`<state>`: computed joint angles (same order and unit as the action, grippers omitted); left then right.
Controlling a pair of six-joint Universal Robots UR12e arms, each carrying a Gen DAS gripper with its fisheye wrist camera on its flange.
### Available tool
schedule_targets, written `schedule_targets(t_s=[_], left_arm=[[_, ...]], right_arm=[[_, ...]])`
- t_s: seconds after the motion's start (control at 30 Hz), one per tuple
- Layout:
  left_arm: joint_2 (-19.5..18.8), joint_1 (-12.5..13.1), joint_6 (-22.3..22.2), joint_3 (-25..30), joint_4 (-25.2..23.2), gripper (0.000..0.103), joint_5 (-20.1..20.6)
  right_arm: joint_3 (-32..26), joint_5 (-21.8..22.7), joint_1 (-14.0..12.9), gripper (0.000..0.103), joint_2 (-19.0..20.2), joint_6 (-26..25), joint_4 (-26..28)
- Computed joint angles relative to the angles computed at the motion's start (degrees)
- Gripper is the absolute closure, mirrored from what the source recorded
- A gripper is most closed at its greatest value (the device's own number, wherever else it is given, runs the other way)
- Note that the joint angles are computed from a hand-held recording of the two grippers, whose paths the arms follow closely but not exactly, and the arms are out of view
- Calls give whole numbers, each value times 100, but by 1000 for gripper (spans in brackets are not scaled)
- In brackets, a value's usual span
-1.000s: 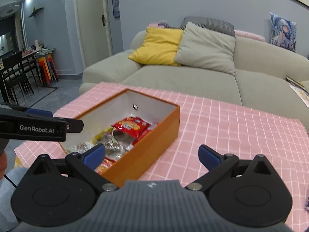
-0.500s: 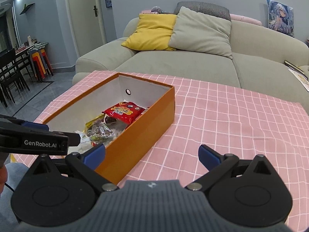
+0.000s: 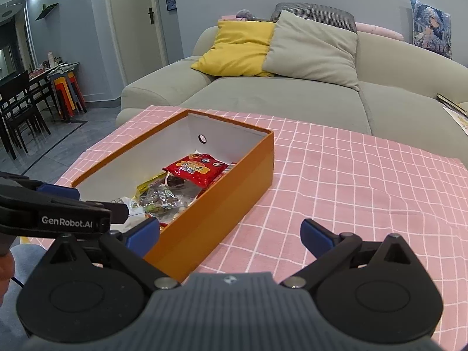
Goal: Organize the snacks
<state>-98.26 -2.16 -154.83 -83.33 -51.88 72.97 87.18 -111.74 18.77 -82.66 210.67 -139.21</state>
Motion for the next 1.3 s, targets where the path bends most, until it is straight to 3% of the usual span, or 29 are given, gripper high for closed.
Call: schedule_targets(t_s=[1.3], left_arm=[[39, 101, -188, -61, 86, 12, -121]], right_arm=[[-187, 18, 42, 4, 76, -152, 341]])
